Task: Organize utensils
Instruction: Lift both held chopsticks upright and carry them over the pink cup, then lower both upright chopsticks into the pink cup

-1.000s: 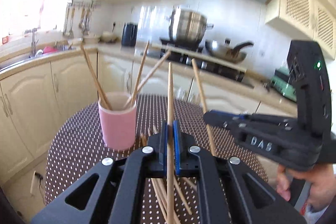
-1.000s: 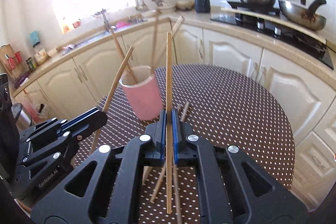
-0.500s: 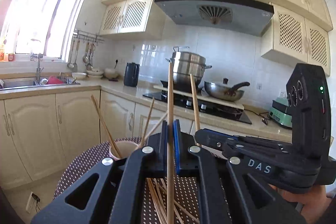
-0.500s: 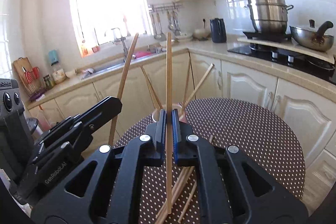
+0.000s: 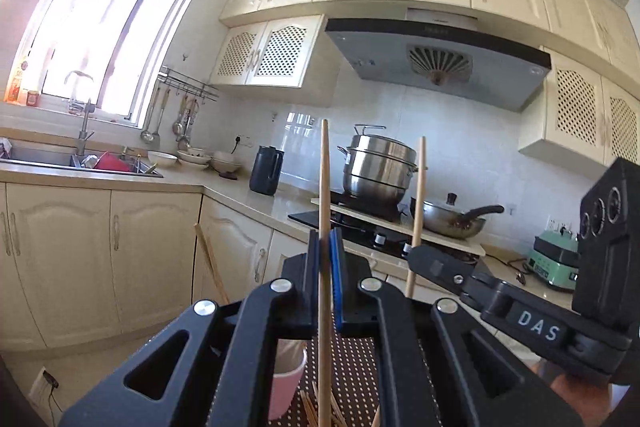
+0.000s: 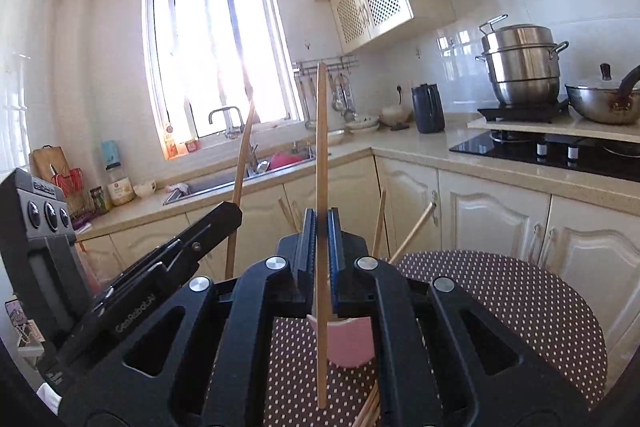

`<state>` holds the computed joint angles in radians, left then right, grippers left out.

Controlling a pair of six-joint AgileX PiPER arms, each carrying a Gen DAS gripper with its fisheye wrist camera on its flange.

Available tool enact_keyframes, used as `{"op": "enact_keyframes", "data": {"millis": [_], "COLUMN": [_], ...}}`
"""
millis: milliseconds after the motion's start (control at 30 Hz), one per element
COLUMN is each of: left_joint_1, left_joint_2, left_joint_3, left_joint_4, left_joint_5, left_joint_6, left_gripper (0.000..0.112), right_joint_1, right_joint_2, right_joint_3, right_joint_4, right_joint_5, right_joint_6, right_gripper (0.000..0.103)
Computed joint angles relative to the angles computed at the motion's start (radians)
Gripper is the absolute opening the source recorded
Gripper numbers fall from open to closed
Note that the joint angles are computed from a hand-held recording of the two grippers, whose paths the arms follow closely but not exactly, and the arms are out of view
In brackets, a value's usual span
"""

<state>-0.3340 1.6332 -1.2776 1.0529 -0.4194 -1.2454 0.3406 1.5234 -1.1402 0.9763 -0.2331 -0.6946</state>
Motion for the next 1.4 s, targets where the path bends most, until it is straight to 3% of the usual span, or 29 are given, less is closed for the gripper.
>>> {"op": "enact_keyframes", "data": {"millis": [167,500,667,800,1133,1300,1400], "left_joint_1": [0.002,-0.037,-0.031,-0.030,-0.056,-0.045,-0.047], "left_joint_2": [0.107,0.300,0.376,0.404,0.430,0.429,0.422], "left_joint_3": [-0.105,-0.317,-0.400,-0.417,-0.385,-0.396,-0.385], "left_joint_4": [-0.118,-0.349,-0.334,-0.366,-0.602,-0.553,-0.621], "left_joint_5": [-0.006,0.059,0.075,0.073,0.060,0.046,0.015], "left_joint_6": [0.078,0.285,0.234,0.277,0.524,0.451,0.530], "left_gripper": [0.006,0.006,0.006,0.006,0.006,0.006,0.006], "right_joint_1": [-0.029,-0.070,-0.077,-0.082,-0.091,-0.095,-0.102], "right_joint_2": [0.081,0.256,0.309,0.332,0.340,0.330,0.324], "right_joint_3": [-0.064,-0.246,-0.274,-0.285,-0.265,-0.230,-0.215], "right_joint_4": [-0.217,-0.349,-0.440,-0.482,-0.546,-0.548,-0.590], "right_joint_5": [-0.018,0.009,-0.010,-0.014,-0.008,-0.021,-0.038], "right_joint_6": [0.201,0.309,0.399,0.432,0.494,0.501,0.549], "right_gripper": [0.006,0.006,0.006,0.006,0.006,0.006,0.006]}}
